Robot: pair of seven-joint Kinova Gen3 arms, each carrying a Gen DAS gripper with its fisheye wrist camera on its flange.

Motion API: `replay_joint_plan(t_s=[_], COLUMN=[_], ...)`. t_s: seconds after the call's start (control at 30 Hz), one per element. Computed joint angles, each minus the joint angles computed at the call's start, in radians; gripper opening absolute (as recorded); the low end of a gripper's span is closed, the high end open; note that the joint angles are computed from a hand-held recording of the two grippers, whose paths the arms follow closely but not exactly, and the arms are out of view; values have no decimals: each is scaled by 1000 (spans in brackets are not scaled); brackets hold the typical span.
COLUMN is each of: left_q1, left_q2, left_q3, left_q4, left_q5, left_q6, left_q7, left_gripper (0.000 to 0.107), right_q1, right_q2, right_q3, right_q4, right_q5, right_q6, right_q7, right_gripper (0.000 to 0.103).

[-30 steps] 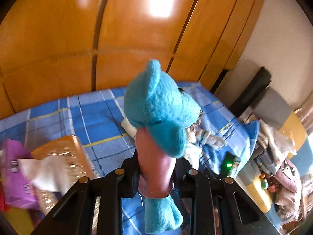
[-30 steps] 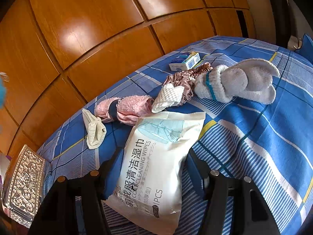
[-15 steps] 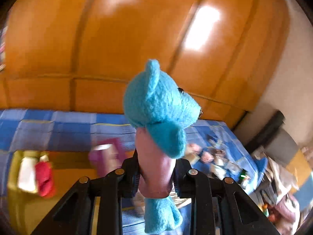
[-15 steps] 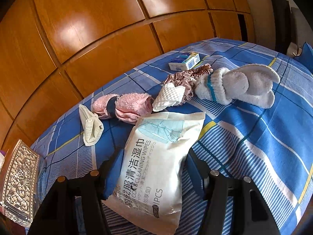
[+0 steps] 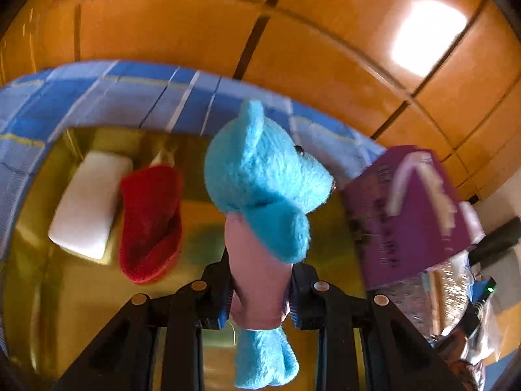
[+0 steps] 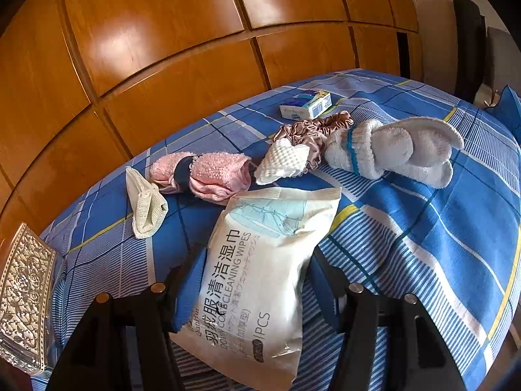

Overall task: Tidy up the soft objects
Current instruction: 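Place the blue bear in the gold tray with the left tool while the right tool grasps the wipes pack, then carry the white wipes pack into the gold tray and open the right tool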

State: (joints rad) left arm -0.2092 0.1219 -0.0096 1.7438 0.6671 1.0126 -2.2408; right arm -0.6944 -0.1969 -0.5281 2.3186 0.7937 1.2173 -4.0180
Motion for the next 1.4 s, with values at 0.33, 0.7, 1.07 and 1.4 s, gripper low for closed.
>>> replay_joint_plan(t_s=[0.33,0.7,1.07,1.4], left_q1=[-26,-36,1,-6], left_q2=[14,-151,-259,-270], left_q3=[4,-83,-145,-179], left_q4=[22,116,206,227], left_q5=[32,42,17,21], left_q6=[-28,-46,-84,-55], left_q7=[19,-15,-121,-141], left_gripper=[67,82,90,92], right_q1=[-7,-54,-119,-262], right_q2=[20,43,17,148], right_q3=[13,16,-83,-93], right_q4=[-19,-55,-214,-508], right_q5=[-8,-48,38,294], right_q6=[20,123,307,367], right_q7=[23,-15,44,301], right_gripper=[62,61,61,61])
